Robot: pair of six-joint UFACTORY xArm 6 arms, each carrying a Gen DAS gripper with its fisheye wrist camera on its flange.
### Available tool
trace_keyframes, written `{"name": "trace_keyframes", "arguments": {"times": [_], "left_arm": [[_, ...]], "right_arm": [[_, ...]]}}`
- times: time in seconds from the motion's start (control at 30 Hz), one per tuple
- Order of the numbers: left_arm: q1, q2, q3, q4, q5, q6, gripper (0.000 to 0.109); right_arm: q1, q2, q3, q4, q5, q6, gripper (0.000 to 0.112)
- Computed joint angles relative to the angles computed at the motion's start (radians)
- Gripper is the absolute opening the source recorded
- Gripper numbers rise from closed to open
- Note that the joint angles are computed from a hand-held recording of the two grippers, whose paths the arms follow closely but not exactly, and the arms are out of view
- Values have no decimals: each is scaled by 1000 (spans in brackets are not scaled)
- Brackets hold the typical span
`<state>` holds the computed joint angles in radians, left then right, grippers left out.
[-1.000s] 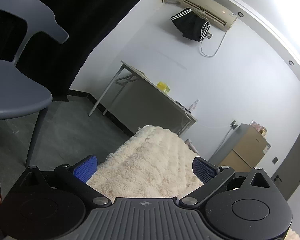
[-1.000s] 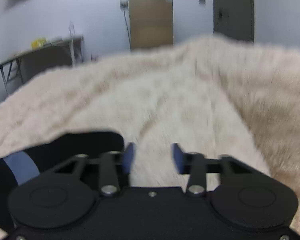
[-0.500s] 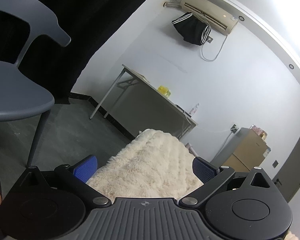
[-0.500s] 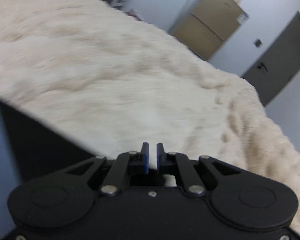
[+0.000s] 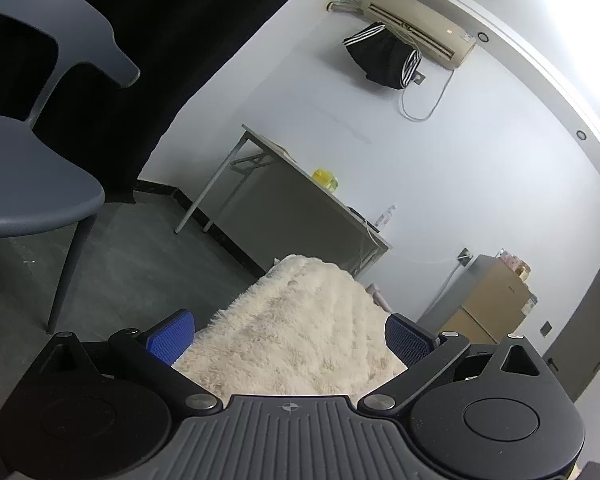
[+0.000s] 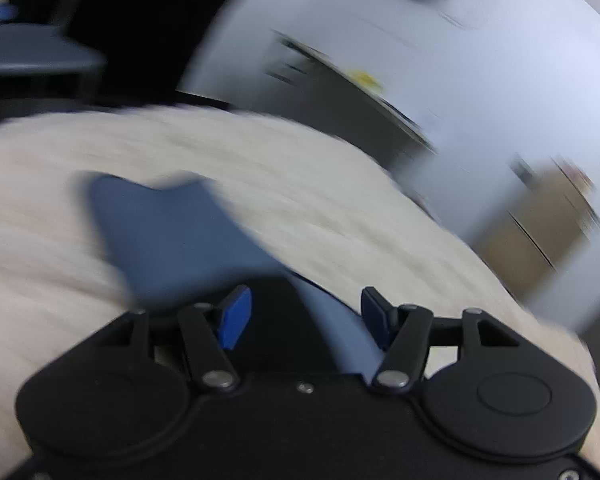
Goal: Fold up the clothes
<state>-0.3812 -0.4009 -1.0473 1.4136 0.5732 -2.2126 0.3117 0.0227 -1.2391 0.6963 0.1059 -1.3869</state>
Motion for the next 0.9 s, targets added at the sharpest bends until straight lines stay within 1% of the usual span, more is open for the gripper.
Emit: {"name": "trace_keyframes", "arguments": {"times": [0.07, 0.1, 0.17, 0.2, 0.23, 0.3, 0.33, 0.37, 0.4, 0.47, 0.5, 0.53, 0.57, 0.6, 0.63, 0.7, 0.73, 0.8, 0.83, 0.87, 0.9], "left_arm": [[-2, -9, 6, 8, 6, -14, 101], [-1, -13, 10, 13, 6, -24, 101], [7, -13, 11, 17, -7, -38, 101], [13, -11, 11, 17, -18, -42, 101], [18, -8, 9, 16, -28, -42, 101], [28, -3, 6, 15, -49, -39, 101], [31, -2, 5, 14, -58, -34, 101], [31, -4, 7, 15, -60, -33, 101], [30, -5, 9, 13, -60, -29, 101], [27, -7, 9, 2, -58, -15, 102], [27, -6, 8, -3, -60, -9, 102], [27, -4, 7, -8, -62, -3, 102], [27, 2, 1, -28, -66, 22, 102], [28, 10, -6, -57, -72, 59, 102], [28, 18, -13, -88, -77, 96, 102], [24, 46, -38, -203, -82, 240, 102], [21, 67, -57, -252, -91, 314, 102], [18, 110, -98, -344, -115, 462, 102], [18, 128, -115, -377, -130, 516, 102], [16, 160, -146, -411, -164, 586, 102], [9, 210, -195, -449, -206, 666, 102]], "right_arm": [[-23, -3, -28, -47, 68, 182, 60], [-53, 0, -50, -69, 107, 286, 60], [-129, 24, -102, -76, 149, 440, 60], [-153, 17, -97, -78, 144, 488, 60], [-198, 19, -98, -61, 124, 539, 60], [-294, 38, -119, -56, 94, 673, 60], [-356, 59, -139, -50, 84, 748, 60], [-401, 81, -167, -70, 112, 817, 59], [-427, 93, -182, -66, 140, 845, 58], [-497, 131, -239, 16, 257, 840, 57], [-510, 143, -253, 57, 285, 824, 57], [-529, 159, -275, 139, 337, 799, 57], [-543, 163, -285, 204, 383, 785, 57], [-555, 183, -311, 241, 418, 790, 57], [-564, 210, -339, 274, 460, 836, 57], [-561, 213, -328, 254, 474, 916, 57], [-561, 227, -335, 267, 492, 939, 56], [-571, 236, -337, 308, 524, 948, 49], [-579, 235, -336, 333, 539, 955, 38], [-588, 232, -333, 377, 554, 950, 30], [-608, 226, -329, 462, 586, 941, 28]]}}
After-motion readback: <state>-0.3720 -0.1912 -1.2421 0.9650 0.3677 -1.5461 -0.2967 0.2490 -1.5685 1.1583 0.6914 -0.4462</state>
